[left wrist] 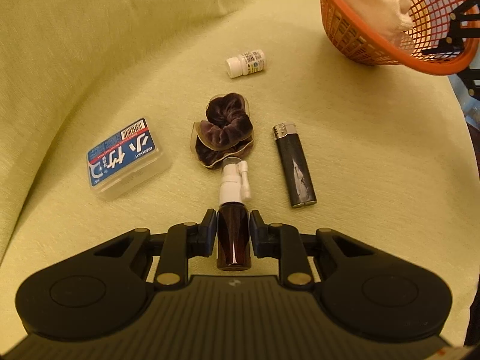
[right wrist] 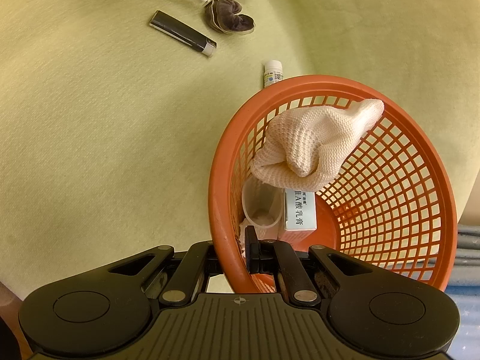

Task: Organize objects
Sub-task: 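Lower the left gripper onto the brown spray bottle and grasp it, then carry the brown spray bottle over the basket and release it with the left gripper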

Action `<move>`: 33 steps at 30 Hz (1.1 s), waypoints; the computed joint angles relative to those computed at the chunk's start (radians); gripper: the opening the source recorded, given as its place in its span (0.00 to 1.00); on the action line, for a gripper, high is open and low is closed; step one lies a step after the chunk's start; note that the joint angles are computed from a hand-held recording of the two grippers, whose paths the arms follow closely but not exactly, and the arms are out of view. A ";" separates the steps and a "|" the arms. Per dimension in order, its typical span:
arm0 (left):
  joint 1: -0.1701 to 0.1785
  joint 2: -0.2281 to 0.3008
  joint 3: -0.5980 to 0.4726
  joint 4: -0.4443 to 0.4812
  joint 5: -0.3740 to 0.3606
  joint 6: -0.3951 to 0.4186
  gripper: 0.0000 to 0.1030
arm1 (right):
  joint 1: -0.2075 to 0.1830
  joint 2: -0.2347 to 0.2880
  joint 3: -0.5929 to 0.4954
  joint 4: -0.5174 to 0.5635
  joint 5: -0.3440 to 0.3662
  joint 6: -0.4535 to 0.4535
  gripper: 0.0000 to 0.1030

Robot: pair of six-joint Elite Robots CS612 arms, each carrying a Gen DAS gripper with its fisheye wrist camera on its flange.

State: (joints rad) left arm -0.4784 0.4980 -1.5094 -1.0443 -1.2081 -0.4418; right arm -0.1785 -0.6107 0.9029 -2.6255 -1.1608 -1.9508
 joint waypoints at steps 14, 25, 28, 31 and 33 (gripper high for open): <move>-0.024 -0.061 0.033 -0.038 0.046 0.102 0.18 | -0.002 -0.001 0.002 -0.003 0.001 -0.008 0.02; -0.038 -0.148 0.147 -0.214 0.046 0.263 0.18 | -0.003 -0.003 0.011 -0.015 0.000 -0.013 0.02; -0.042 -0.177 0.198 -0.280 0.028 0.308 0.18 | -0.003 -0.003 0.011 -0.015 0.001 -0.011 0.02; -0.044 -0.204 0.257 -0.348 0.009 0.355 0.18 | -0.004 -0.004 0.014 -0.017 0.003 -0.011 0.02; -0.042 -0.226 0.304 -0.395 -0.007 0.381 0.18 | -0.004 -0.003 0.012 -0.016 0.005 -0.009 0.01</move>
State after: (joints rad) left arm -0.5205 0.2723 -1.2053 -1.4393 -1.2150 -0.0613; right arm -0.1825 -0.6136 0.9153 -2.6412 -1.1562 -1.9594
